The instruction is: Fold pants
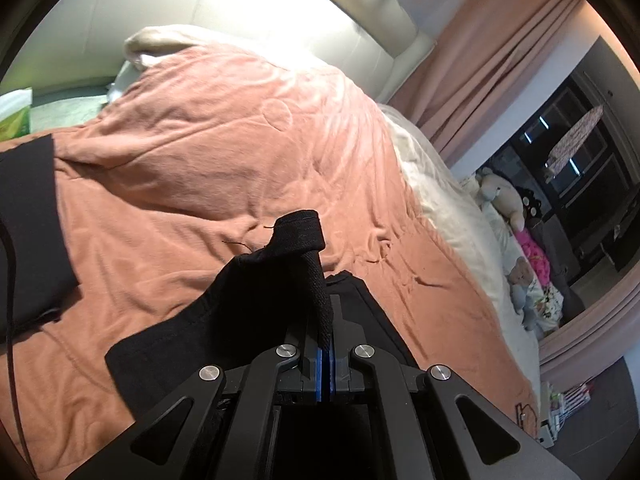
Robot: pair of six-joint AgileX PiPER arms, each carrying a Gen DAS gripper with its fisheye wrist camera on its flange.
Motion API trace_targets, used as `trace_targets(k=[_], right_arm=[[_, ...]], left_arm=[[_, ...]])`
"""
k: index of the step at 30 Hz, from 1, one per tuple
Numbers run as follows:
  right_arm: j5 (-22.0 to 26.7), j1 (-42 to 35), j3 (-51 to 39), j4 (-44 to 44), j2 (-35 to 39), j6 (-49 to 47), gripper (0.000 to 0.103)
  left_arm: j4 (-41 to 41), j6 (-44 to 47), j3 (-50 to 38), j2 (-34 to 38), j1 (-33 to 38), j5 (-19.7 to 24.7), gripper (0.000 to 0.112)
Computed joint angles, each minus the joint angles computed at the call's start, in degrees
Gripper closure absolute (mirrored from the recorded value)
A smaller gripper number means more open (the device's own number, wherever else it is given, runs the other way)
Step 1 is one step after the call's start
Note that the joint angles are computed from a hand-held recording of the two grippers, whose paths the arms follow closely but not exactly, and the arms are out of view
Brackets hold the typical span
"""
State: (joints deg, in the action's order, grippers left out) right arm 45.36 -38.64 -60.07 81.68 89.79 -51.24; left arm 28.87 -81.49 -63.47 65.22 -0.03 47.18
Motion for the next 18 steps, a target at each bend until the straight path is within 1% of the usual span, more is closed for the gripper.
trace_targets(k=[3,5,8,10,13,18], right_arm=[[-4.41,3.88,-3.43,-3.69,1.08,6.57,0.098],[-7.62,6.69,-6.0,-6.7,2.57,11.38,0.098],[-10.14,10.11,-10.95,-14.47,4.95,21.75,0.098],[-11.9,12.69,-14.52,-21.49,6.73,30.05,0.098],[-13.21,15.95,-19.18,-30.88,9.03,40.43,0.098],[-12.32,18.88,-26.7,-42.52,12.73,52.06,0.098]], left_arm=[[-1.4,2.92,-3.86,7.22,1.19,-2.32,0.111],[-2.98,5.48,-6.97,12.16,1.92,-3.04,0.111],[-5.8,9.01,-11.37,19.07,3.17,-3.85,0.111],[-6.72,11.27,-14.83,23.55,3.61,-3.31,0.111],[-9.02,14.43,-18.8,28.76,4.49,-3.02,0.111],[-10.38,18.31,-24.62,35.28,4.86,-2.1,0.111]])
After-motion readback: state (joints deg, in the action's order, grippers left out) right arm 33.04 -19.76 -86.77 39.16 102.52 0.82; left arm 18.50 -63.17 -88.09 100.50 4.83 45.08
